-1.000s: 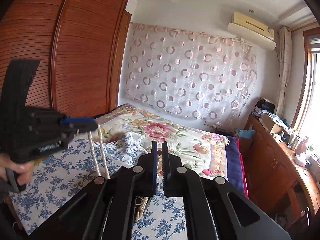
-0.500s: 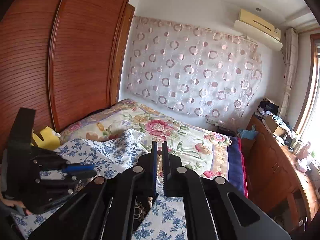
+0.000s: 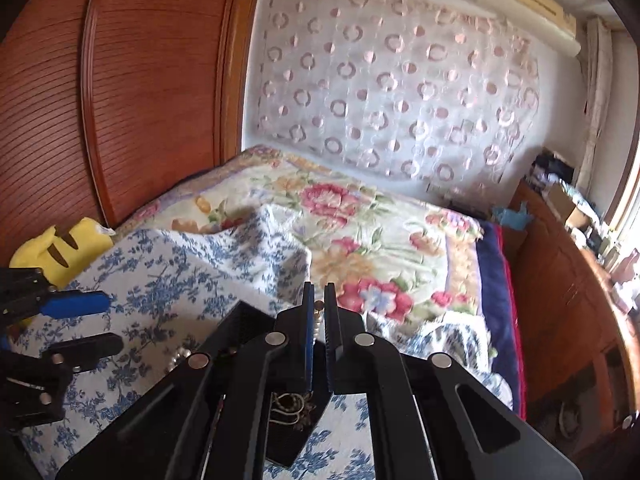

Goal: Organize jewelry
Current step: 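Open the left tool over the box while the right tool lowers and releases the bead necklace, then grasp the green pendant with the left tool while the right tool grasps the gold bangle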

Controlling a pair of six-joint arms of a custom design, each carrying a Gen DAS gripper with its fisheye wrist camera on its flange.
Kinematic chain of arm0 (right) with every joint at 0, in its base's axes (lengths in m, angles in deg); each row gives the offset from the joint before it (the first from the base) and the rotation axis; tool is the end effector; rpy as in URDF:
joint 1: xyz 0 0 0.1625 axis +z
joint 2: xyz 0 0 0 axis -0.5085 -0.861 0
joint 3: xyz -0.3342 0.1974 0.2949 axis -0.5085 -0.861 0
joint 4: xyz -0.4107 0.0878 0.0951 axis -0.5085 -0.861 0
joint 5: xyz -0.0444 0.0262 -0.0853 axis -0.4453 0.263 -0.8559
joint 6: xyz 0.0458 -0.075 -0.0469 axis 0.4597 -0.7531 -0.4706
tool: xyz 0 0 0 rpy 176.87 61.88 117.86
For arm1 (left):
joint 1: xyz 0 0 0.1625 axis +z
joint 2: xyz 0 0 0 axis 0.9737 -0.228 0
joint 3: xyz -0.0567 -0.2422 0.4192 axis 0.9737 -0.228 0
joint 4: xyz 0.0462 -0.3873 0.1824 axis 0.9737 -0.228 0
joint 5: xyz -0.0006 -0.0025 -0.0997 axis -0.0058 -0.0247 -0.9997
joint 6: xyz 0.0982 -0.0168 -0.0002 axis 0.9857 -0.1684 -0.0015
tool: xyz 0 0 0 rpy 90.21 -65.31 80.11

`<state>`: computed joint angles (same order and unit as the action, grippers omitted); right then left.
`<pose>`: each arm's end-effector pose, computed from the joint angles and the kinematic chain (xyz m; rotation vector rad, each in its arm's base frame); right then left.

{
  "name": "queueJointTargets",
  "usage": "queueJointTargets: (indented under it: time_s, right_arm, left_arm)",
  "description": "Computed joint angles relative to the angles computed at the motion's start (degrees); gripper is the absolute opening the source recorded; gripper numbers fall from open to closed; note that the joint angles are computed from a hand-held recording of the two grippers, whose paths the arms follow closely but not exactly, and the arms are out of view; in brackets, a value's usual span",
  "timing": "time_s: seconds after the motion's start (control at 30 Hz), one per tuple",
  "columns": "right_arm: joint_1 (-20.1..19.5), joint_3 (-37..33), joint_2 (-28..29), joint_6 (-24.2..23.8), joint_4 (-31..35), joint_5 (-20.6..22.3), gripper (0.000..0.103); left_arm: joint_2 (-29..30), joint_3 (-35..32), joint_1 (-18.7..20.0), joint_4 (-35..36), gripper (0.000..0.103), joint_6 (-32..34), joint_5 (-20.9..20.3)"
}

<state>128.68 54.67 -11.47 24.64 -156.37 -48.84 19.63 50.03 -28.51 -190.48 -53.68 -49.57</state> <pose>0.2054 -0.7879 0.3534 0.8764 -2.1101 0.9157 -0.3881 -0.7262 0.1795 0.9379 2.3374 -0.9096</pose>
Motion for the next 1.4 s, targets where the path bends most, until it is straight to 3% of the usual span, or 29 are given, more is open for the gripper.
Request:
queueJointTargets:
  time_s: [0.23, 0.63, 0.7, 0.77, 1.27, 1.4]
  right_arm:
    - [-0.6, 3.2, -1.7, 0.1, -0.5, 0.7, 0.008]
    - [-4.4, 21.2, -11.0, 2.6, -2.3, 7.9, 0.011]
    - [-5.2, 24.0, -11.9, 2.5, -3.1, 8.0, 0.025]
    - [-5.8, 26.4, -12.5, 2.3, -3.8, 7.5, 0.031]
    - [-8.3, 32.2, -13.8, 2.0, 0.5, 6.6, 0.029]
    - [-7.9, 32.5, -12.9, 0.5, -0.9, 4.2, 0.019]
  left_arm:
    - [-1.8, 4.2, 0.3, -1.3, 0.033, -0.9, -0.5]
    - [-4.8, 11.5, 0.7, -1.2, 0.036, -4.4, -1.8]
    - [-4.9, 12.2, 0.6, -1.5, 0.045, -4.6, -2.0]
    - [-4.9, 12.9, 0.4, -1.9, 0.047, -4.7, -2.0]
    - [-3.3, 14.2, 0.7, 2.1, 0.047, -6.5, -3.7]
    - [-2.9, 13.9, 0.9, 3.1, 0.047, -6.9, -3.8]
